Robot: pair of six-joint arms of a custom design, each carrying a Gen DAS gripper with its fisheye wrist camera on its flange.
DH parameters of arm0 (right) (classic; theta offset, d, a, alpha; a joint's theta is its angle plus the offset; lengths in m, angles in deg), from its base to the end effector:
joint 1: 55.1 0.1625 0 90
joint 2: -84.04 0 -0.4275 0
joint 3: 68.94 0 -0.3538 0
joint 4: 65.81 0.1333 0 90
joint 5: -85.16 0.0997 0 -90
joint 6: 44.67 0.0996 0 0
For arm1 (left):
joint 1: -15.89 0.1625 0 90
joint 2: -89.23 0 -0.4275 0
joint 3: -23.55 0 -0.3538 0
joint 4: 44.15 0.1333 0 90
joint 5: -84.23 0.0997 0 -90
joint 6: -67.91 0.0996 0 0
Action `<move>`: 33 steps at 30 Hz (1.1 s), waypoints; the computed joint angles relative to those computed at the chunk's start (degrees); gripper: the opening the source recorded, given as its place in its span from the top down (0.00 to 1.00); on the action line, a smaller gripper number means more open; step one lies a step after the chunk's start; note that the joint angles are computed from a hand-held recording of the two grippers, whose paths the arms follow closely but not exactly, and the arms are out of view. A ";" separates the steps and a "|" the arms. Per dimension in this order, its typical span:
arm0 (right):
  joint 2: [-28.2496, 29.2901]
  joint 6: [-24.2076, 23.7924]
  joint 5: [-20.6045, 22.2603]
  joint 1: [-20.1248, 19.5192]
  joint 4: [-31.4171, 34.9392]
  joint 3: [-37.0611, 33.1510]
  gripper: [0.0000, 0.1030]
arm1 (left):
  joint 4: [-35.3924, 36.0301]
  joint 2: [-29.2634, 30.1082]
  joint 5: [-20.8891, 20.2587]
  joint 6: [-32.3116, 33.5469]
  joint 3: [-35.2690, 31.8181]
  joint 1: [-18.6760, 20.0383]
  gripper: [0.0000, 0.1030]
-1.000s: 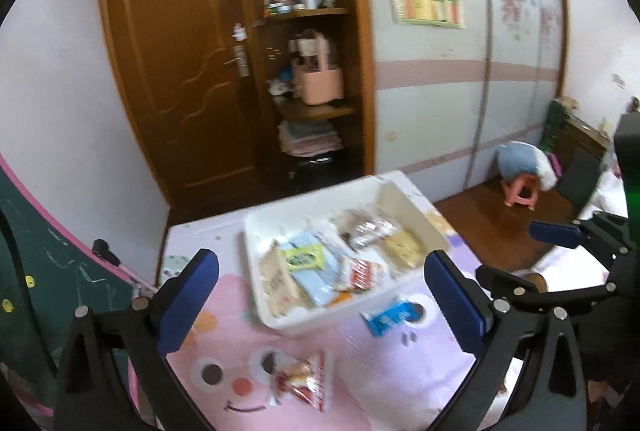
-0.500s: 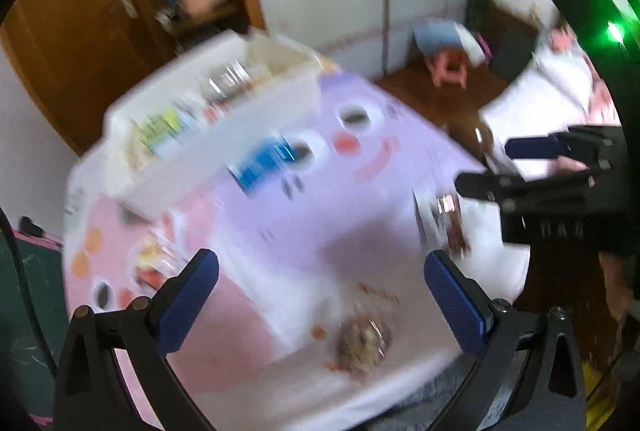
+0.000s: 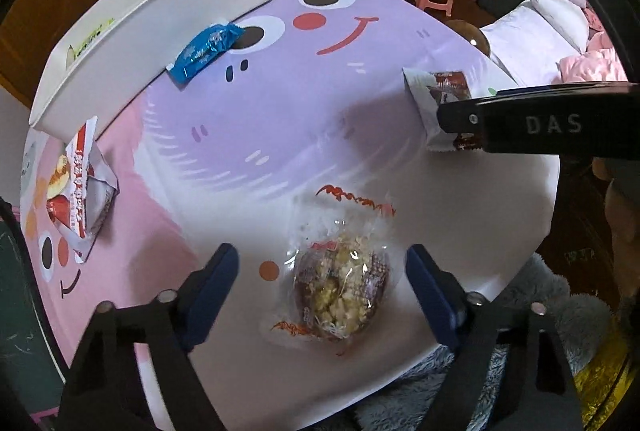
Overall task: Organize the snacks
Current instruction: 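Grasp the clear nut bag with the left tool while the right tool grasps the chocolate wafer packet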
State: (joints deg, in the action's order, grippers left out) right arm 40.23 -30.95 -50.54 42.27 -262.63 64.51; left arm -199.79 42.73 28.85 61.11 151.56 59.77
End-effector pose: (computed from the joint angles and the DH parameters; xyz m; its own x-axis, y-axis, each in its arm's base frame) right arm 0.1162 -0.4150 0.0676 -0.7283 0.3414 0.5942 0.0517 0.8920 -0.4491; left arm -0.1711 -0.4280 0.0166 -0.5373 0.6170 -0.5750 0.6342 0.7450 0.2068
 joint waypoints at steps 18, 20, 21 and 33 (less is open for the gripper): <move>8.41 -9.28 -6.56 3.76 -9.85 -1.47 0.67 | -3.81 -1.84 -4.25 -1.96 0.03 6.48 0.60; 8.71 -9.44 -6.94 4.07 -10.48 -1.30 0.68 | -4.22 -2.09 -4.01 -2.38 0.09 6.81 0.60; 8.92 -9.52 -7.29 4.28 -10.66 -1.22 0.68 | -4.19 -2.60 -3.92 -2.44 0.22 7.06 0.60; 9.80 -10.69 -6.17 5.85 -8.49 -3.02 0.71 | -9.37 -4.11 -1.49 -2.64 1.20 6.85 0.60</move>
